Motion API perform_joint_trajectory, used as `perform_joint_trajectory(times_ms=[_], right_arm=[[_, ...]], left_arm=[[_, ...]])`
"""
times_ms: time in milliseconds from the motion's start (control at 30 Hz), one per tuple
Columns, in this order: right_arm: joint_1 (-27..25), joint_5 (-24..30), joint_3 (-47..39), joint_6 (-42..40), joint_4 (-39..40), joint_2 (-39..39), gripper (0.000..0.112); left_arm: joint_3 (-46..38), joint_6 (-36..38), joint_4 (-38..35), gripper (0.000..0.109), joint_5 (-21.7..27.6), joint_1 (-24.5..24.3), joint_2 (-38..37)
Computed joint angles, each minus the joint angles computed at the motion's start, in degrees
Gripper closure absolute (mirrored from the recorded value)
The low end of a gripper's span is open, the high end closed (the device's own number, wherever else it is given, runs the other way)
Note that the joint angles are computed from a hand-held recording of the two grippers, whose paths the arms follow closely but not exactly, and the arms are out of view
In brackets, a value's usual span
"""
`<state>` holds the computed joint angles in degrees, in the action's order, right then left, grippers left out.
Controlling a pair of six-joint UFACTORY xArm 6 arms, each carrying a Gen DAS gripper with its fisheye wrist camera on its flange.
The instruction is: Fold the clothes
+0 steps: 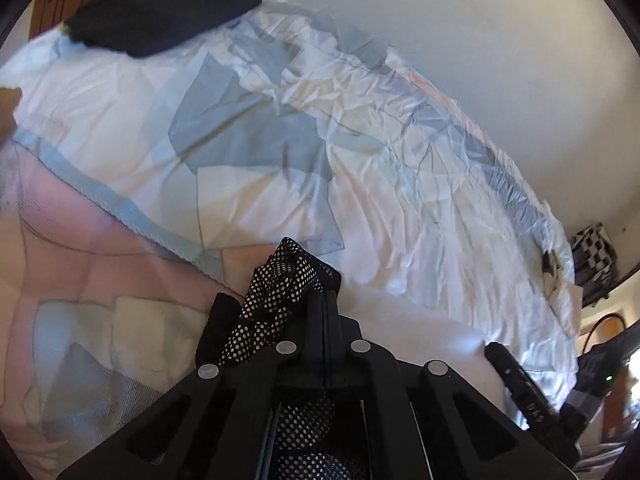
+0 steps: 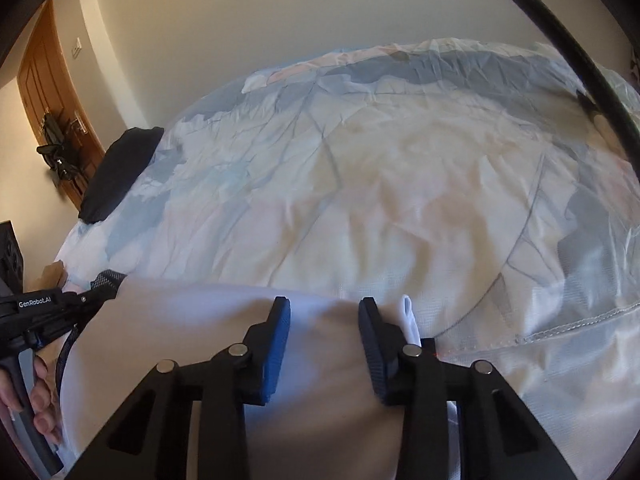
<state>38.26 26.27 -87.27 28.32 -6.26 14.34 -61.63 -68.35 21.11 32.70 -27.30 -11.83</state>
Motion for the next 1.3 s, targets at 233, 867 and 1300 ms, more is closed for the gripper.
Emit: perform_joint_trajectory(times_ms=[233,867,1300], right_arm=[[1.08,7.55,0.07,9.01,-14.95,-3.89,0.028],[10.08,8.61,5.54,3.25,-11.44,-10.72,0.026],[8.03,18.07,7.91,-2.17,-7.43,-14.36,0.021]], left_arm=[[-2.83,-15.05,17.1,0.105,14.02,-2.46,-3.52],[-4.03,2.46,17.04,0.077,16.58,-20.24,-2.41],[-8.13,2.56,21.86,0.074,38.15,-26.11,-5.3]])
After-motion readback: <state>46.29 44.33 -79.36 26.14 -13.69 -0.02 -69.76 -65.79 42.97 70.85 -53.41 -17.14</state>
